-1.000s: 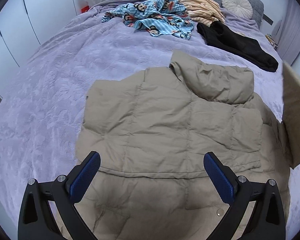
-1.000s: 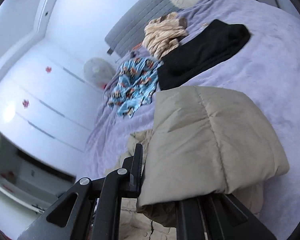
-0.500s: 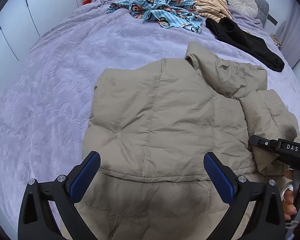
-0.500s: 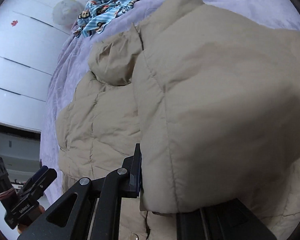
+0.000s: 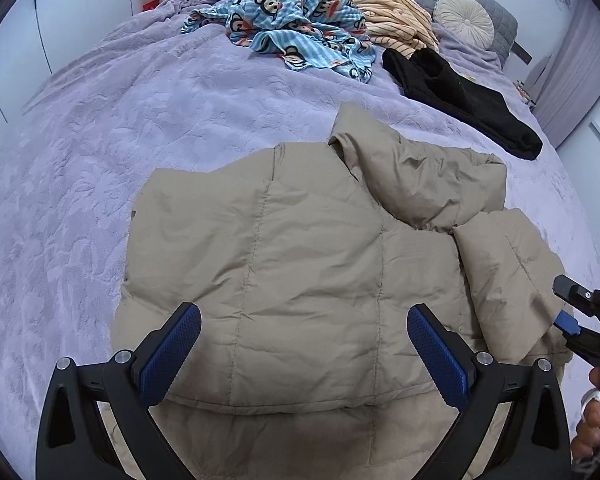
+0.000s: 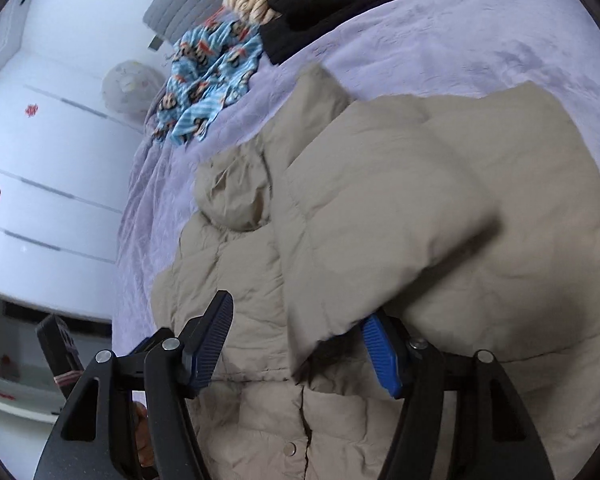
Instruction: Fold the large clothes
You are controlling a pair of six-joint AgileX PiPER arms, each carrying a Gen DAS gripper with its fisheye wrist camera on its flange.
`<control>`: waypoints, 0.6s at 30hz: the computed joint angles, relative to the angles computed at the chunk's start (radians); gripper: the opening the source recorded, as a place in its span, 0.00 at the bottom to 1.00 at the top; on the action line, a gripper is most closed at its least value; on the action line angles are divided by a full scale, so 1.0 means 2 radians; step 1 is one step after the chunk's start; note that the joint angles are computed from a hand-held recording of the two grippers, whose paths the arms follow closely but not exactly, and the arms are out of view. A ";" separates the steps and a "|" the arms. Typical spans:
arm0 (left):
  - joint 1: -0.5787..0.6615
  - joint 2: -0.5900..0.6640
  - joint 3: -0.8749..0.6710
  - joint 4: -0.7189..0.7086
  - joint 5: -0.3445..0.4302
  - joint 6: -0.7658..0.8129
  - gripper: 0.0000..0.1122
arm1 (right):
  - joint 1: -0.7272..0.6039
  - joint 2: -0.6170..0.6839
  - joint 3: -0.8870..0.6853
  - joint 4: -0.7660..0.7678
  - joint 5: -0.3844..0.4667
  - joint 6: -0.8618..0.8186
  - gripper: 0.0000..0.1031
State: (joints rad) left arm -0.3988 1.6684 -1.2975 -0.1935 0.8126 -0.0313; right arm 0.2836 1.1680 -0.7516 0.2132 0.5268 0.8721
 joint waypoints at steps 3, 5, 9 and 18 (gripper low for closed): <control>0.035 -0.004 0.003 -0.063 0.006 0.061 0.92 | -0.029 0.012 -0.009 0.023 -0.010 -0.039 0.16; 0.059 -0.006 0.004 -0.109 0.016 0.101 0.92 | -0.012 0.038 -0.036 0.018 -0.020 -0.057 0.15; 0.105 -0.002 0.002 -0.188 0.045 0.160 0.92 | 0.071 0.122 -0.123 -0.023 -0.021 -0.079 0.15; 0.139 0.031 -0.007 -0.300 0.115 0.231 0.92 | 0.163 0.268 -0.243 -0.010 0.051 -0.121 0.34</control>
